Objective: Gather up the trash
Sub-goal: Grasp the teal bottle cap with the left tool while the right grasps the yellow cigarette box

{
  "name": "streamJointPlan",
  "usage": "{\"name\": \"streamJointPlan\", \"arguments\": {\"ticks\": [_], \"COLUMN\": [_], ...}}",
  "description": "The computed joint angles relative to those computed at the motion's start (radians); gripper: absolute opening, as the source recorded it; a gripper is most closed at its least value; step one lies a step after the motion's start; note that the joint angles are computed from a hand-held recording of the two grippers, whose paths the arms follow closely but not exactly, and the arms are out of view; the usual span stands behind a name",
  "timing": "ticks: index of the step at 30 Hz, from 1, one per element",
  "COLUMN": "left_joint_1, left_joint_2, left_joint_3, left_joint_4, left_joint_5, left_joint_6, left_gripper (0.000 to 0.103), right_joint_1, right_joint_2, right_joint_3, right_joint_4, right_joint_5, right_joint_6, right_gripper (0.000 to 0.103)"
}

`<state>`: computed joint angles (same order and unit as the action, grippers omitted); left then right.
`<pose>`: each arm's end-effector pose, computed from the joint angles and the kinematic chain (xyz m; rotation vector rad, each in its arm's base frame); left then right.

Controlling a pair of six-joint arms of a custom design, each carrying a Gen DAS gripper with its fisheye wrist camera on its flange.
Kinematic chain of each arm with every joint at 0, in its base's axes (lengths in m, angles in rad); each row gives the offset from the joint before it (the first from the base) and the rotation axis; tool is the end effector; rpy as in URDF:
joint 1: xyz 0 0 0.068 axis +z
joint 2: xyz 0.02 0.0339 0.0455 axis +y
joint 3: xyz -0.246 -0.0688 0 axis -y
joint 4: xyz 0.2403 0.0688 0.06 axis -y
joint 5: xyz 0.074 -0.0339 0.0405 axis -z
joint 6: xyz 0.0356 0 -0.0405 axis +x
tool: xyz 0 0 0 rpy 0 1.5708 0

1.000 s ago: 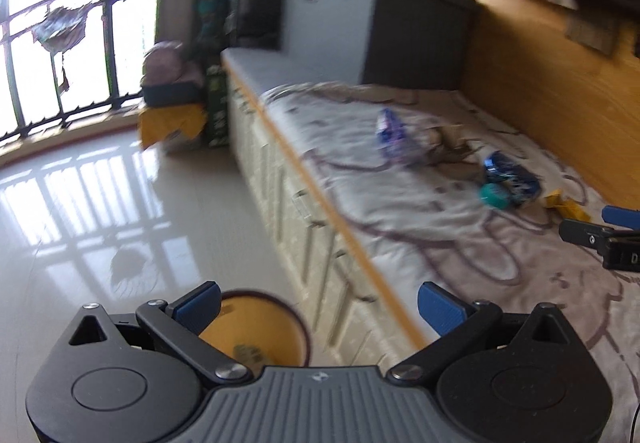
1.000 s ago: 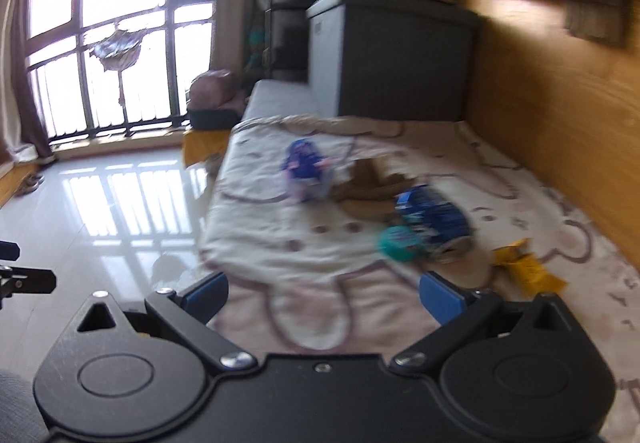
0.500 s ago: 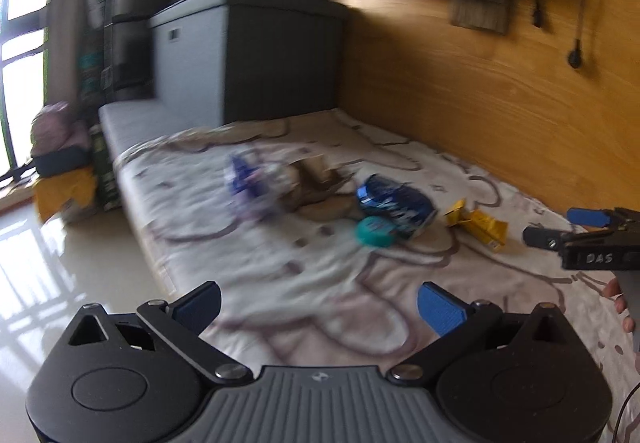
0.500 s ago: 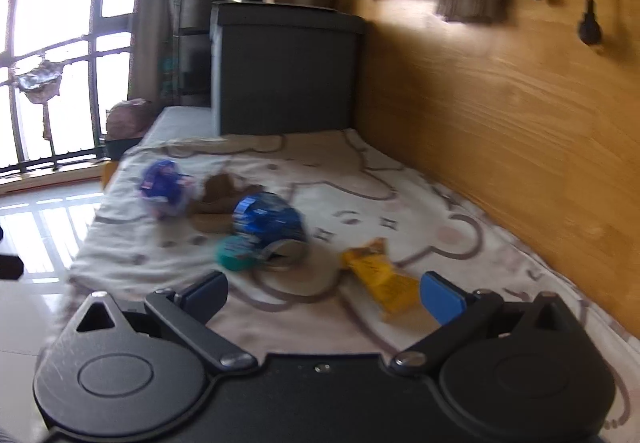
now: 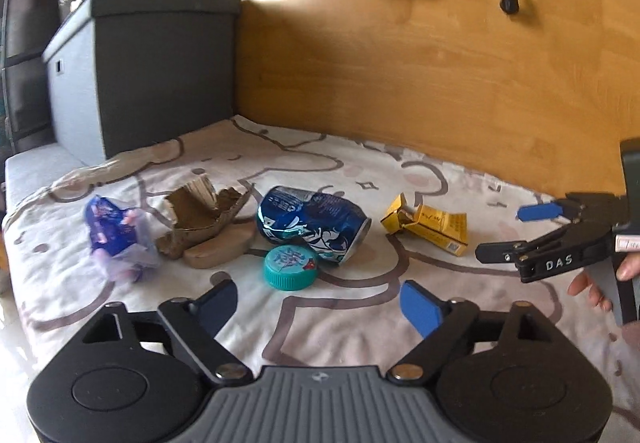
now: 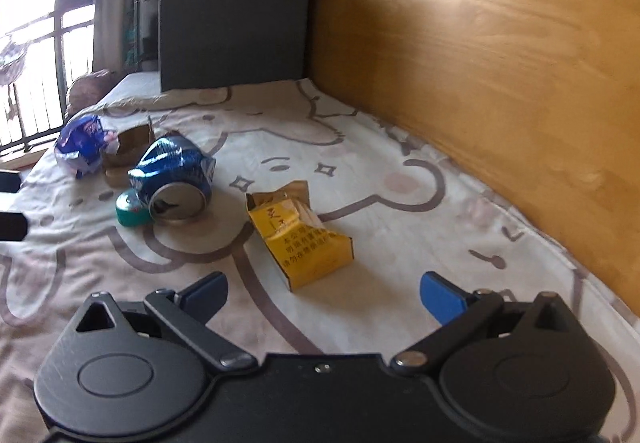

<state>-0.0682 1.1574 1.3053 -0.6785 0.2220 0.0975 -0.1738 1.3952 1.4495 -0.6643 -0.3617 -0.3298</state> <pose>0.2427 -0.0244 0.3785 0.3059 2.0718 -0.2154 0.2993 -0.0398 0.3672 -0.3680 2.1060 0.1006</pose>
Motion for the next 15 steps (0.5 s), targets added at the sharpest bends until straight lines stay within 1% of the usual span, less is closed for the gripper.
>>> {"name": "streamJointPlan", "arguments": {"ticks": [3, 6, 8, 9, 11, 15], "left_joint_1": [0.008, 0.023, 0.029, 0.029, 0.023, 0.024], "left_joint_2": [0.057, 0.120, 0.155, 0.174, 0.212, 0.271], "left_joint_3": [0.005, 0.018, 0.025, 0.032, 0.051, 0.080], "left_joint_4": [0.031, 0.061, 0.081, 0.089, 0.097, 0.112], "left_joint_5": [0.014, 0.044, 0.051, 0.049, 0.027, 0.038], "left_joint_6": [0.018, 0.048, 0.067, 0.073, 0.080, 0.112], "left_gripper": [0.082, 0.077, 0.074, 0.073, 0.070, 0.065], "right_joint_1": [-0.001, 0.009, 0.014, 0.015, 0.018, 0.034], "right_joint_2": [0.073, 0.140, 0.190, 0.226, 0.288, 0.359], "right_joint_3": [0.060, 0.130, 0.187, 0.233, 0.305, 0.369], "right_joint_4": [-0.019, -0.034, -0.053, -0.083, -0.125, -0.154], "right_joint_5": [-0.040, -0.053, -0.060, -0.069, -0.087, -0.091], "right_joint_6": [-0.034, -0.055, -0.057, -0.053, -0.042, -0.036], "right_gripper": [0.103, 0.102, 0.097, 0.095, 0.088, 0.081]}}
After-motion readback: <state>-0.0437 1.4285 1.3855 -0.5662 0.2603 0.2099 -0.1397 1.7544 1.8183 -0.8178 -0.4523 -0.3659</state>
